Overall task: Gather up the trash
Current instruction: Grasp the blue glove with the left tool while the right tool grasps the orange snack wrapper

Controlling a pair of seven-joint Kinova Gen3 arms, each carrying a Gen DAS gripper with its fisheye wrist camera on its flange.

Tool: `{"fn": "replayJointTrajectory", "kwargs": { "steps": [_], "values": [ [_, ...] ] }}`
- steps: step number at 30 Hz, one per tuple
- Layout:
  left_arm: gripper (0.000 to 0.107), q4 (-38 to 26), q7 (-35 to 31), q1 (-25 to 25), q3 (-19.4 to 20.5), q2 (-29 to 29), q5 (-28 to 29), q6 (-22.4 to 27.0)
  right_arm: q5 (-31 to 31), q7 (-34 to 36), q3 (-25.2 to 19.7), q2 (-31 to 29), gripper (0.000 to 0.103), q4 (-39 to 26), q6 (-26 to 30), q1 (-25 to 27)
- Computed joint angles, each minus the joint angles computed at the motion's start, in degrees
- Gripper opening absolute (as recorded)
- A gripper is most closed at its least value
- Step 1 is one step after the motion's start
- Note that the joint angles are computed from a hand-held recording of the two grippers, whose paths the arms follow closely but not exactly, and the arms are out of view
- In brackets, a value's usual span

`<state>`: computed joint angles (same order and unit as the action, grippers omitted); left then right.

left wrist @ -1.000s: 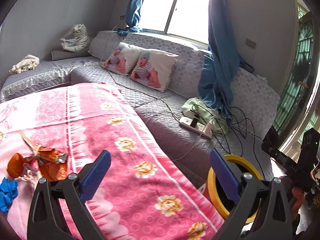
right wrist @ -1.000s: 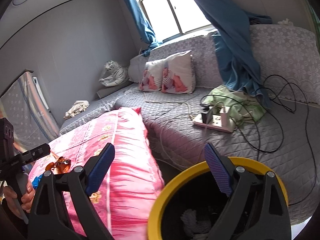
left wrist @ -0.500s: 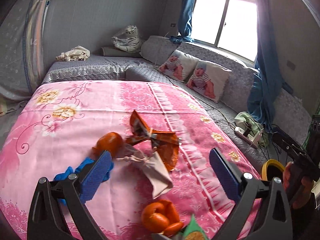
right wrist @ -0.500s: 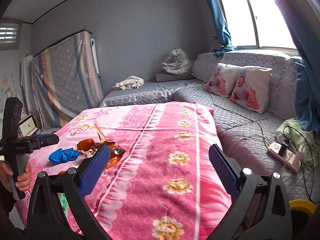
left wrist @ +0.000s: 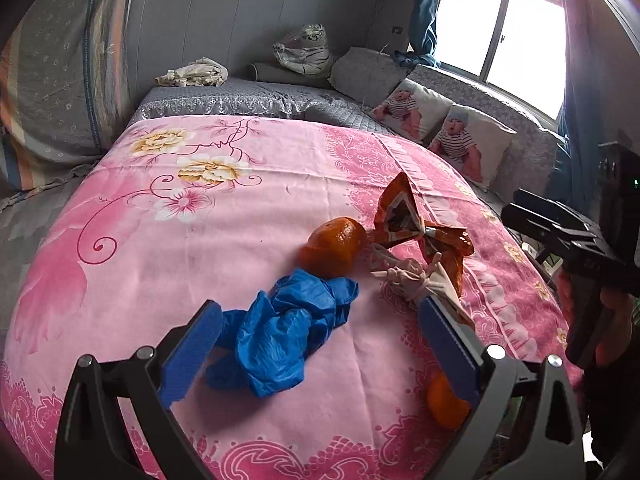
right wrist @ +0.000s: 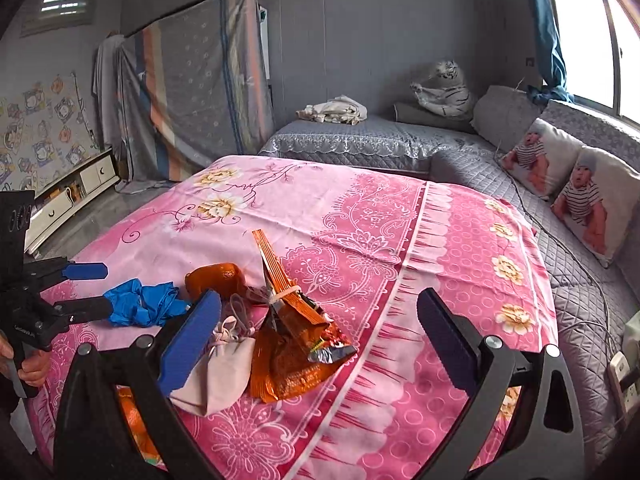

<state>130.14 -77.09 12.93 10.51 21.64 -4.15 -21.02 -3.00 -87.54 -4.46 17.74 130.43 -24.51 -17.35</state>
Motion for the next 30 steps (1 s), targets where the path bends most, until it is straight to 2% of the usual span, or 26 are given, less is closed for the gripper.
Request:
{"fn": "replayJointTrajectory", "kwargs": {
  "steps": [2, 6, 10, 14, 16, 20, 23, 27, 30],
  "values": [
    [0.095, -0.5, -0.4, 0.1, -0.3, 0.6, 0.0, 0.3, 0.6, -0.8, -0.7, 1.8, 0.094, -3.2, 2.3, 0.4],
    [0.095, -1.9, 2.2, -3.4, 2.6, 2.2, -2.9, 1.6, 3.2, -4.1, -2.9, 4.5, 0.087, -8.4, 6.7, 2.0],
    [0.095, -2.8, 2.5, -3.4, 2.2, 3.3, -3.2, 2.0, 1.3, -3.3, -0.5, 6.0, 0.085, -11.2, 8.7, -1.6],
    [0.095, -3.7, 2.9, -4.7, 3.2, 4.5, -4.6, 2.3, -4.4, 1.0, 7.2, 7.4, 0.079, -13.4, 10.7, -10.1],
    [0.095, -3.9, 3.4, -6.2, 4.4, 5.0, -6.0, 2.4, -7.0, 2.5, 9.4, 8.0, 0.078, -13.8, 10.6, -12.3],
    [0.095, -3.6, 5.3, -9.4, 6.9, 6.2, -9.2, 0.8, -7.0, 2.9, 7.7, 9.2, 0.077, -14.8, 11.3, -10.5],
    [0.095, -4.1, 6.7, -10.9, 8.1, 7.4, -11.1, 0.5, -7.2, 3.2, 8.1, 10.3, 0.073, -16.3, 13.2, -10.6],
    [0.094, -4.6, 8.1, -11.7, 8.7, 8.3, -12.7, 0.3, -6.3, 2.7, 7.8, 11.7, 0.062, -18.2, 15.2, -9.9],
    [0.088, -4.9, 8.9, -12.6, 9.4, 8.9, -14.1, 0.5, -5.5, 1.6, 6.6, 12.5, 0.058, -18.8, 15.7, -8.6]
  ]
}}
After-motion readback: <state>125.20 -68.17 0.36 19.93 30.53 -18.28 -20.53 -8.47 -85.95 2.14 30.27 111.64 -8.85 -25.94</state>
